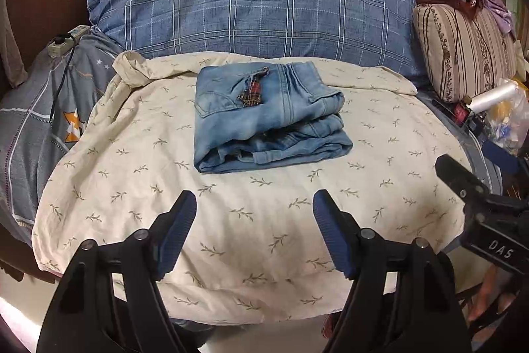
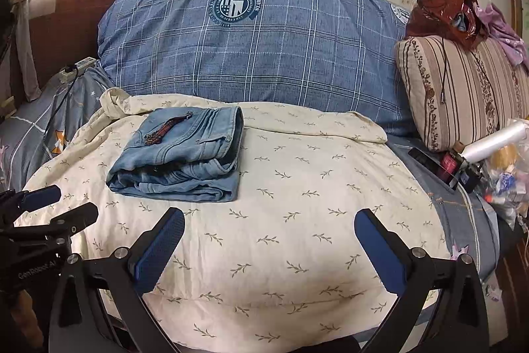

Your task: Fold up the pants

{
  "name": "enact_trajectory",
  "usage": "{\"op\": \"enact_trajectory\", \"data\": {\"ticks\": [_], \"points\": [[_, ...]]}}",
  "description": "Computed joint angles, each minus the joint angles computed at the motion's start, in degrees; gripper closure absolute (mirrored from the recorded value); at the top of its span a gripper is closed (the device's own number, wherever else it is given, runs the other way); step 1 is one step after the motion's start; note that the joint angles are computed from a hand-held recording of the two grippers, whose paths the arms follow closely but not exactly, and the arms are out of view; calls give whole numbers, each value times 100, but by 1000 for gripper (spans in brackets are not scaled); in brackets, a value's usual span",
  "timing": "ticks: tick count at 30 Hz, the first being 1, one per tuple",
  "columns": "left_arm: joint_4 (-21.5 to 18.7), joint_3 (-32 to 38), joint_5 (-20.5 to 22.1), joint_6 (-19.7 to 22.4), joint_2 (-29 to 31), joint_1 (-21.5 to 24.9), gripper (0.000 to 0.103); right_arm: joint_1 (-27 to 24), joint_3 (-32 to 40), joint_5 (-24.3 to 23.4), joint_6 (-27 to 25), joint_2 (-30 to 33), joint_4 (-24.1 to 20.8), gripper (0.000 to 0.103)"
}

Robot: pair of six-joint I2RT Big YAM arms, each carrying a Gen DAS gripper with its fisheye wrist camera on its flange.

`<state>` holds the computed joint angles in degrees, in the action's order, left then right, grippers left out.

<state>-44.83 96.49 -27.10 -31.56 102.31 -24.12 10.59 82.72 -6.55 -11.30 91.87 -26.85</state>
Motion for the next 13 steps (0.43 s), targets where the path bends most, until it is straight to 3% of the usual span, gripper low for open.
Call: {"op": "enact_trajectory", "data": {"ticks": [4, 13], "points": [[21, 44, -118, 76, 13, -28, 21, -16, 65, 20, 6, 63, -30, 0], [-238, 362, -203, 220, 249, -60, 21, -33, 272, 67, 42, 269, -171, 0]]}}
